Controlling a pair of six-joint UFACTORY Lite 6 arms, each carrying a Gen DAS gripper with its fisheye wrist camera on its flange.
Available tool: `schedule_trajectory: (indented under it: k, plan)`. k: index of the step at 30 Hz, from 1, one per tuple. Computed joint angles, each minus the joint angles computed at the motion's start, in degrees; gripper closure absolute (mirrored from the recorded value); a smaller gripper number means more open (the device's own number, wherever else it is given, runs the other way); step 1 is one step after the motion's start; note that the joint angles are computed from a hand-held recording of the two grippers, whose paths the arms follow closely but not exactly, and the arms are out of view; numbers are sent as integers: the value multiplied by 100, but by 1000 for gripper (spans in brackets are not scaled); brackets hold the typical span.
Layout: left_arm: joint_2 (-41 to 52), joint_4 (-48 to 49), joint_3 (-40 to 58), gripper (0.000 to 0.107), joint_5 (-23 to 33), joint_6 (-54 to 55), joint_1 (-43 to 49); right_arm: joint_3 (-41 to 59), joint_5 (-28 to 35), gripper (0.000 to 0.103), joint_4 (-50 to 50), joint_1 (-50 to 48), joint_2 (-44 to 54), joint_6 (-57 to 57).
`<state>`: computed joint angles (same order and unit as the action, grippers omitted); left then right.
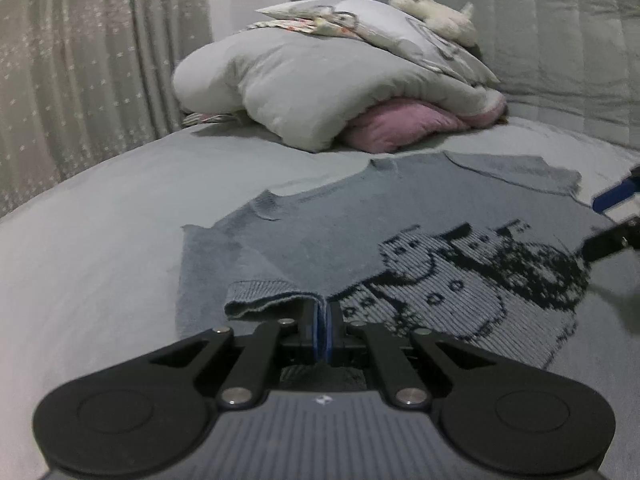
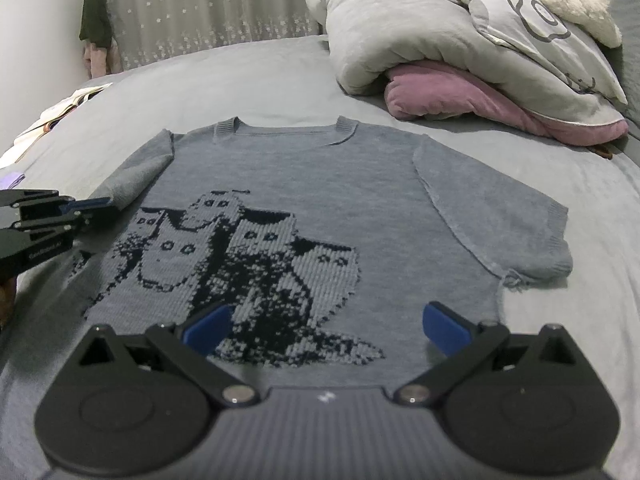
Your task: Fold clothes
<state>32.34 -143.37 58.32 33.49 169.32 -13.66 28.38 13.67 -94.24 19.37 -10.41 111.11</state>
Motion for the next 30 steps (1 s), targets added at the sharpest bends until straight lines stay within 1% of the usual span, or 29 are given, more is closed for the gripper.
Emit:
schedule_trajectory:
  k: [6, 8, 9, 10, 11, 12, 13, 14, 15, 17, 19, 21, 23, 24, 25, 26, 28, 30]
  plan:
    - [-156, 839, -127, 105, -197, 82, -147, 0, -7, 0, 36, 1, -8, -39]
    - [-236, 1026, -168, 102, -187, -15, -143, 7, -32, 0, -84, -31, 20, 57]
    - [-277, 923, -154, 101, -160, -122, -82, -2, -44, 0, -139, -52, 13, 86]
    - [-317, 817, -136, 97, -140, -231, -26, -13, -39, 0, -161, -59, -2, 100]
    - [-335, 678, -105, 87, -129, -377, 39, -21, -25, 0, -162, -63, -13, 101]
    - [-285, 446, -40, 80, -124, -649, 139, -31, -11, 0, -152, -66, -26, 94]
    - [-230, 208, 46, 66, -146, -930, 228, -40, 4, 0, -134, -70, -40, 78]
    - [-170, -9, 151, 58, -192, -1235, 313, -51, 10, 0, -118, -76, -54, 62]
    - [-96, 14, 280, 56, -240, -1677, 417, -64, -3, 0, -110, -83, -74, 54]
    - [103, 616, 411, 56, -84, -2620, 599, -92, -40, 0, -96, -100, -118, 42]
    - [265, 1022, 512, 56, 5, -3288, 667, -102, -119, 0, -159, -155, -172, 64]
    - [268, 773, 547, 54, -135, -3251, 535, -109, -205, 0, -264, -217, -223, 124]
    - [250, 245, 626, 42, -350, -2924, 325, -138, -308, 0, -305, -301, -313, 180]
    - [286, 64, 709, 38, -437, -2849, 256, -161, -354, 0, -318, -350, -363, 187]
    - [369, -174, 903, 32, -628, -2821, 148, -186, -397, 0, -328, -399, -412, 187]
    - [466, -374, 1112, 29, -820, -2799, 54, -216, -443, 0, -335, -463, -469, 187]
    - [748, -403, 1594, 29, -1213, -2952, -57, -277, -541, 0, -345, -605, -588, 184]
    - [1092, 2, 2127, 29, -1627, -3483, -148, -306, -638, 0, -342, -751, -679, 168]
